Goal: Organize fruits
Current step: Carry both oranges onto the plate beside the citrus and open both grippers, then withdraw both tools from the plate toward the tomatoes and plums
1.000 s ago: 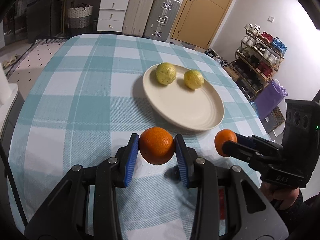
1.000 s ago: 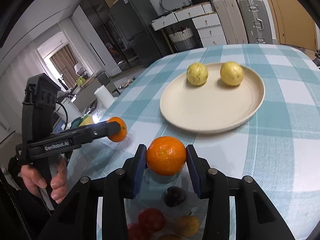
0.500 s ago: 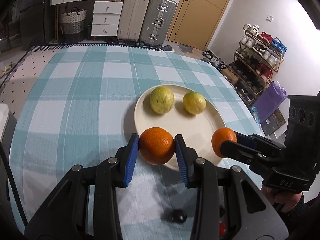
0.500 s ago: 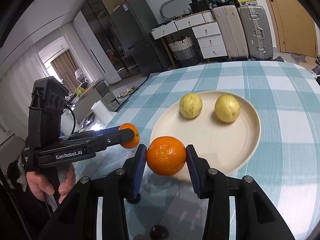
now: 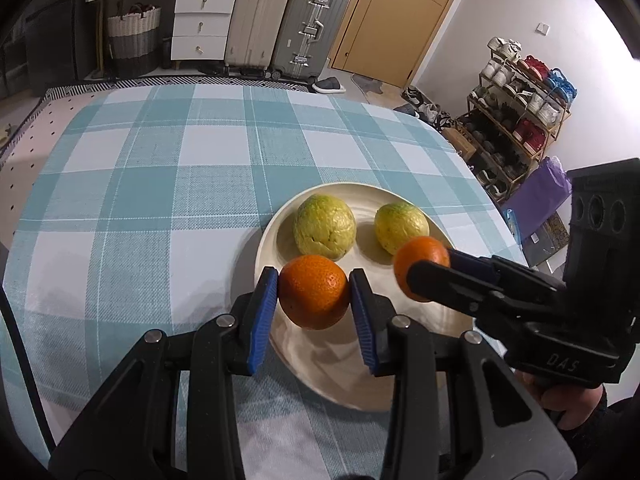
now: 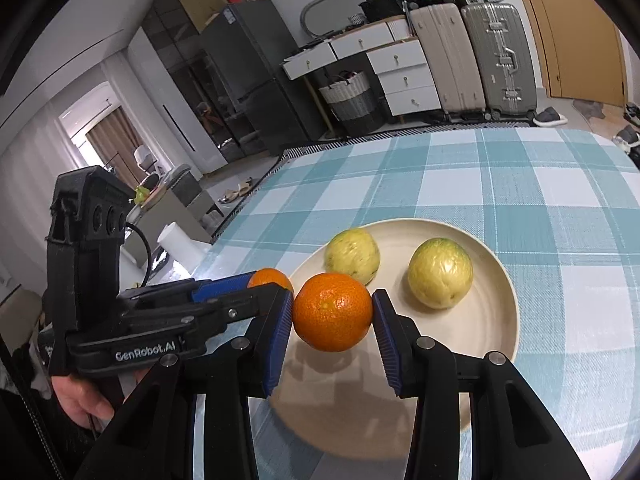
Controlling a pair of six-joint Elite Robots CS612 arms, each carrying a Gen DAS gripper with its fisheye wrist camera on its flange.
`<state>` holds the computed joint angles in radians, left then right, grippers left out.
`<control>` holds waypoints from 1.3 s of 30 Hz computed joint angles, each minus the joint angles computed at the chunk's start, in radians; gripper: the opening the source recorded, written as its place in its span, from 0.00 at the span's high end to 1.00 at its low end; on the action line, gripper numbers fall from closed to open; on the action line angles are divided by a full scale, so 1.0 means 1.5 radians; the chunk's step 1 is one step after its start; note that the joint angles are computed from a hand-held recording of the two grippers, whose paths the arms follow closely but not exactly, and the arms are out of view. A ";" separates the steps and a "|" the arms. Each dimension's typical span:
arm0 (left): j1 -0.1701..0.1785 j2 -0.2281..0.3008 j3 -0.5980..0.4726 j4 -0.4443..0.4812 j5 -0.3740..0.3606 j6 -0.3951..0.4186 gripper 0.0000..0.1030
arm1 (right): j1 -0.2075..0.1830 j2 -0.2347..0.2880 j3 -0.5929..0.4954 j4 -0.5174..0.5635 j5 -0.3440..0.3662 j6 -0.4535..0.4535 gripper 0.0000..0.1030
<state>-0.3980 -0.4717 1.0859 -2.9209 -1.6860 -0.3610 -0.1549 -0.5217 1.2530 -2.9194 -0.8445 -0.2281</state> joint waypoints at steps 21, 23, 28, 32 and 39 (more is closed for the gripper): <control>0.003 0.032 -0.048 0.040 -0.009 -0.003 0.67 | 0.014 0.036 -0.061 0.070 -0.049 0.009 0.60; 0.003 0.032 -0.046 0.034 -0.007 -0.004 0.67 | 0.015 0.037 -0.063 0.068 -0.051 0.011 0.60; 0.004 0.029 -0.042 0.020 -0.012 -0.006 0.65 | 0.014 0.038 -0.062 0.058 -0.039 0.012 0.59; 0.003 0.019 -0.027 0.002 -0.007 -0.006 0.54 | 0.011 0.035 -0.053 0.018 -0.030 0.027 0.49; -0.001 -0.008 0.020 -0.038 0.024 -0.018 0.44 | 0.003 0.019 -0.020 -0.057 -0.028 0.063 0.37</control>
